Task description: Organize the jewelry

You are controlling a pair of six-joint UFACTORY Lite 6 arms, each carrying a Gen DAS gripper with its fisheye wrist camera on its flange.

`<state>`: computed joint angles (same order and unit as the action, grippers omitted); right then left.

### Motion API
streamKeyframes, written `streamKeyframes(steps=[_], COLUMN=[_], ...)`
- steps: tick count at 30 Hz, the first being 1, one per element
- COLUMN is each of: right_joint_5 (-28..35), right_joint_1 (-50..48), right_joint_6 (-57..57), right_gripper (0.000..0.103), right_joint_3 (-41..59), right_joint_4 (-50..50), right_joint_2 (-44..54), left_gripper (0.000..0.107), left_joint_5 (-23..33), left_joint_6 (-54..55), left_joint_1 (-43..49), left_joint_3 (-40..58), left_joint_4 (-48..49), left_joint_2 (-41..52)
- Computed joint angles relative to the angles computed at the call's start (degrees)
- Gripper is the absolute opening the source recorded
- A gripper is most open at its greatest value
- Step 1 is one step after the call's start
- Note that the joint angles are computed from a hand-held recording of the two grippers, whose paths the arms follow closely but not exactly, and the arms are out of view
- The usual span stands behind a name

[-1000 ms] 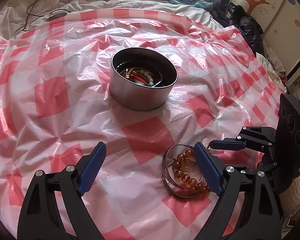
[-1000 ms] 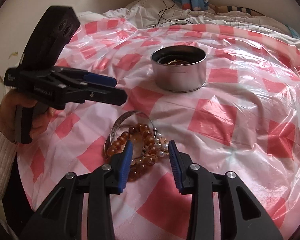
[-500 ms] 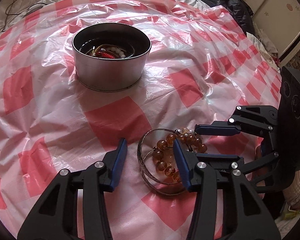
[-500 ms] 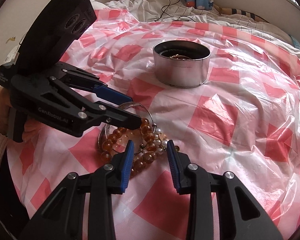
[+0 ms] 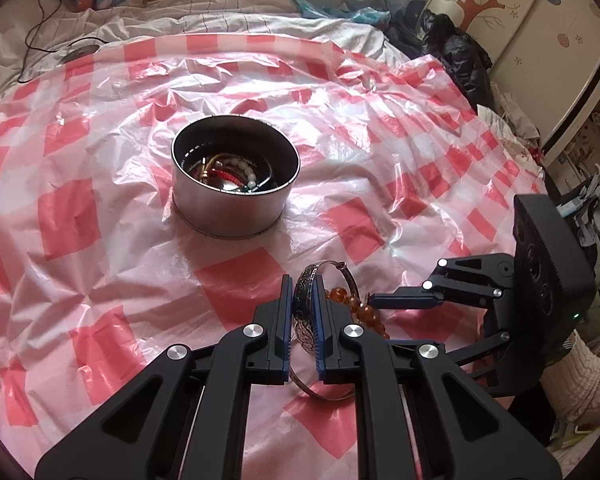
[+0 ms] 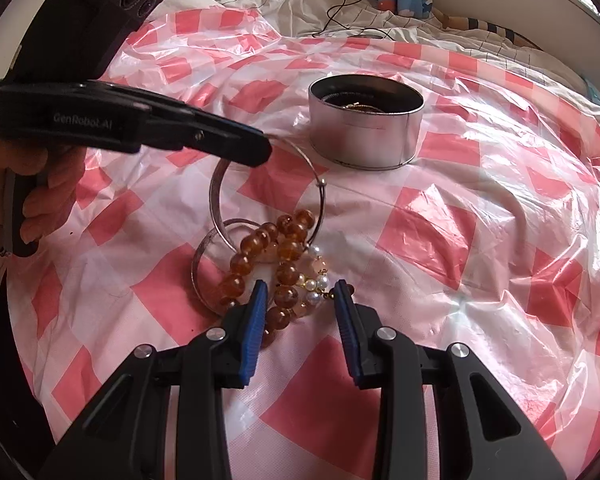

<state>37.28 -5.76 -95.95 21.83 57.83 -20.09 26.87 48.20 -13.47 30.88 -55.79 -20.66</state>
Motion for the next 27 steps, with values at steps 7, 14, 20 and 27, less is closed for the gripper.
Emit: streamKeyframes(steps=[7, 14, 20, 27], right_joint_5=[-1.28, -0.80, -3.17, 3.48], right_joint_1=[1.16, 0.00, -2.54, 3.68], right_joint_6=[0.97, 1.58, 4.63, 2.14], right_gripper=[0.035, 0.046, 0.056, 0.055], right_joint_3=[0.00, 0.82, 2.82, 3.52], right_joint_4=[-0.79, -2.64, -7.80, -1.53], right_joint_2=[0.47, -0.24, -2.27, -8.10], left_gripper=[0.008, 0.008, 0.008, 0.008], left_joint_5=[1.39, 3.08, 2.34, 2.60], left_joint_6=[3.92, 3.86, 2.58, 2.90], left_joint_1=[7.00, 13.15, 13.68, 14.62], left_joint_3=[-1.51, -1.05, -1.21, -1.40], left_joint_4=[-5.13, -4.21, -2.89, -3.78], left_joint_2=[-6.72, -7.76, -7.51, -7.90])
